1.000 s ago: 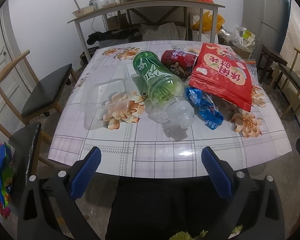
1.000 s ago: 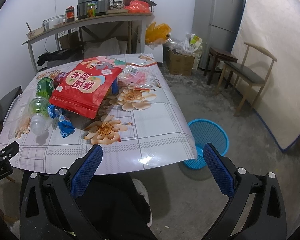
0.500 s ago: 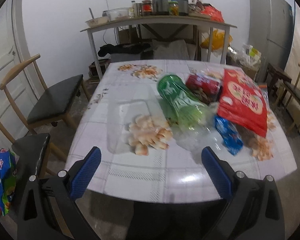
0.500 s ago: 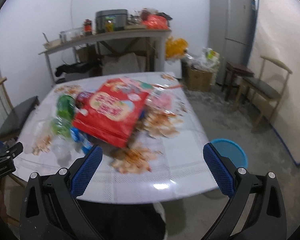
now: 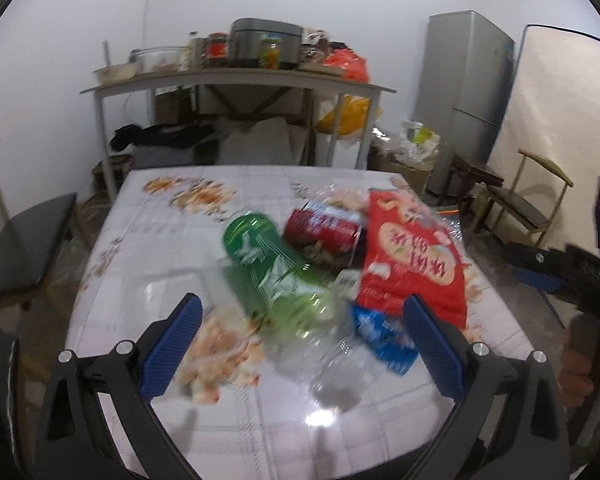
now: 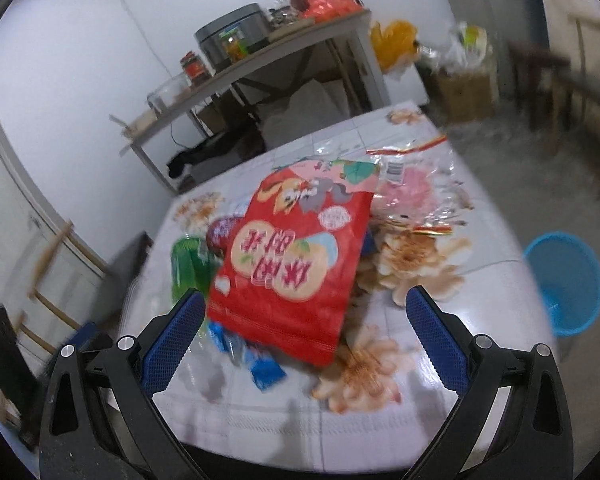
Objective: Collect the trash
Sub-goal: 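Grasp the red snack bag with the right tool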
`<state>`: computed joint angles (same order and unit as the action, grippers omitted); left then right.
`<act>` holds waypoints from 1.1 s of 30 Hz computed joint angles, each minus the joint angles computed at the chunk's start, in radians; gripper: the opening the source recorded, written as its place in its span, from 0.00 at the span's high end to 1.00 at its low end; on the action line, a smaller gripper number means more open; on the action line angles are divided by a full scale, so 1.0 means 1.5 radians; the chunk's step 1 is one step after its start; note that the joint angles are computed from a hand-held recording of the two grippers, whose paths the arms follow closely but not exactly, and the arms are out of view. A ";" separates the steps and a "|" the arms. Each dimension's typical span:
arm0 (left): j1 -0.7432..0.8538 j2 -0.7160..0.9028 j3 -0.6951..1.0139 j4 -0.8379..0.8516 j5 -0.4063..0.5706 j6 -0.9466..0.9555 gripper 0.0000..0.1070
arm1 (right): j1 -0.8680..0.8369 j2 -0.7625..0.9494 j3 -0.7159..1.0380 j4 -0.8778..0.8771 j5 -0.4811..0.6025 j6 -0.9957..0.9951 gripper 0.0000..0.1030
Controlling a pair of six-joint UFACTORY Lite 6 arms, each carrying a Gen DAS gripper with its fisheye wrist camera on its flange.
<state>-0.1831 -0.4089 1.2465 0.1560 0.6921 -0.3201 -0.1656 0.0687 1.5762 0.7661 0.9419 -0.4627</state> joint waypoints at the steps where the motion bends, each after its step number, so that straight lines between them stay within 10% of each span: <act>1: 0.002 0.015 0.012 -0.012 -0.004 0.012 0.09 | -0.010 0.033 0.027 0.023 0.016 -0.002 0.11; 15: -0.020 0.204 0.182 -0.081 0.015 0.072 0.10 | -0.051 0.495 0.453 0.222 0.199 0.121 0.35; 22: -0.031 0.269 0.245 -0.091 0.045 0.083 0.21 | -0.053 0.509 0.464 0.250 0.219 0.121 0.76; 33: -0.013 0.278 0.251 -0.134 0.079 0.116 0.30 | -0.117 0.457 0.378 0.326 0.274 0.050 1.00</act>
